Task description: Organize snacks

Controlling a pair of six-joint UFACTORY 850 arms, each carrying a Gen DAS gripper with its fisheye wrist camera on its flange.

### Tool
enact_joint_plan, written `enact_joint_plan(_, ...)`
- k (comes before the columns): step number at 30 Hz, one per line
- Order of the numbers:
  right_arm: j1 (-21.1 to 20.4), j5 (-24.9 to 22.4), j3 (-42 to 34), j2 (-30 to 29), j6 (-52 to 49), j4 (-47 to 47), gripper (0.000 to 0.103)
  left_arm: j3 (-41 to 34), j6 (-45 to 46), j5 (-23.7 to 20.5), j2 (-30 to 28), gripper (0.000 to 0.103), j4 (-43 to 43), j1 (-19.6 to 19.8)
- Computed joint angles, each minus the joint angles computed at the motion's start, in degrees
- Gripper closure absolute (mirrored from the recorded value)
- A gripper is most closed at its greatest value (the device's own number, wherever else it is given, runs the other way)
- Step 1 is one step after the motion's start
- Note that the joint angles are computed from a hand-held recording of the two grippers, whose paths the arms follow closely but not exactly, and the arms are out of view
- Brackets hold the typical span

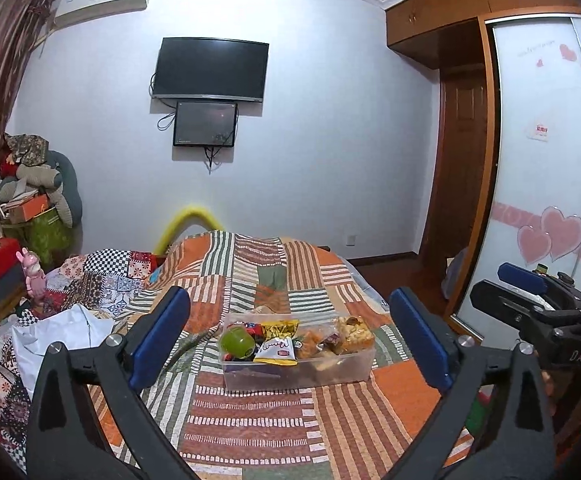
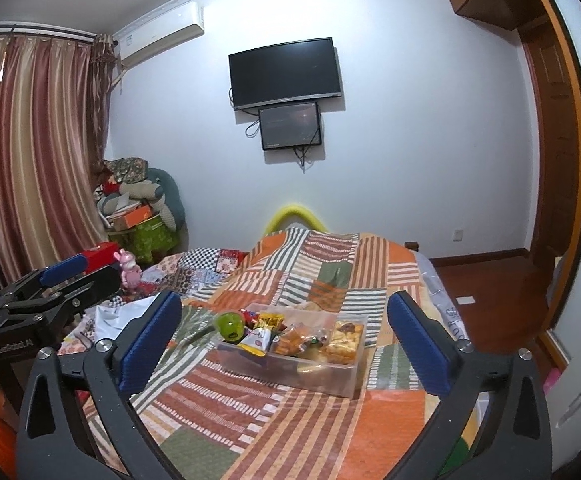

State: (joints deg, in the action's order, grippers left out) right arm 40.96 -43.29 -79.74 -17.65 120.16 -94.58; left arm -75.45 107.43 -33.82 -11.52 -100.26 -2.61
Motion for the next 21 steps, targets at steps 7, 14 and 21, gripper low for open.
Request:
enact_joint_plan(7,0.1,-1.2,0.1,0.0,-0.8,1.2,0.0,0.1,-0.5,-0.3,-0.2,0.001,0.3,0.2)
enact_joint_plan(14,0.3,-1.7,0.6,0.4,-0.5,1.4,0.0,0.4,0.1,-0.2,0.0,0.001,0.0,0.2)
enact_joint_plan(21,0.3,-1.7,0.7,0.6,-0.6,1.7,0.0,0.4,-0.1,-0.2,0.0,0.0,0.3,0.2)
